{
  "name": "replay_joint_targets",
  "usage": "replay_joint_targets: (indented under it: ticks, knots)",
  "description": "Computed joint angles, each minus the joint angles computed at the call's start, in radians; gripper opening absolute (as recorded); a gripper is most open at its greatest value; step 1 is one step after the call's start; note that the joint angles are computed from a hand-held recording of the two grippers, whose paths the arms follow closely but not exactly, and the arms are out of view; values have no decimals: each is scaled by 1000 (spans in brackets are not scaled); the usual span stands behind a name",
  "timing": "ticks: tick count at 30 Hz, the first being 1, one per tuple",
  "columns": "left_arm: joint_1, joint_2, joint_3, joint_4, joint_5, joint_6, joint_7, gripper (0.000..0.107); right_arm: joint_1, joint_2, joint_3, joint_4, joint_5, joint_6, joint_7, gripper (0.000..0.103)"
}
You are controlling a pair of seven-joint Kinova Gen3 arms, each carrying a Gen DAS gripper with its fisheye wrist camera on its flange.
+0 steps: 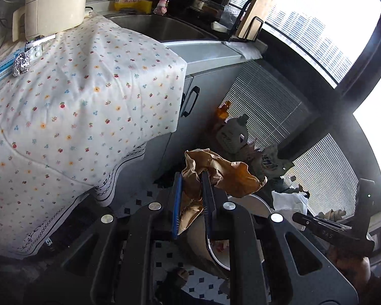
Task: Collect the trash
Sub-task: 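Carry both bags over the bucket and open the right gripper to drop the plastic bag, then open the left gripper to drop the brown paper bag into the bucket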
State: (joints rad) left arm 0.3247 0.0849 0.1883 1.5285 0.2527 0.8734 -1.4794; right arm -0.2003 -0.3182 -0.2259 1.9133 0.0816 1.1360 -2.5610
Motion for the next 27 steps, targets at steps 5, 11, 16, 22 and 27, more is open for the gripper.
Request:
replay_joint_targets:
  ticks: [5,11,16,22,27]
  knots:
    - [44,6,25,8,-25,-3,29,15,14,-72,22,63,-39,-14,23,53]
    - [93,46,46,-9,-39,9,41,15,49,-146,27,84,-49,39,48,56]
    - [138,90,64,-33,-43,24,33,15,100,-213,14,83,-43,114,45,56]
    - [186,152,83,-73,-35,58,0,16,155,-292,12,82,-44,193,41,56]
    - [207,212,98,-111,9,90,-35,52,191,-319,-10,73,-42,240,42,59]
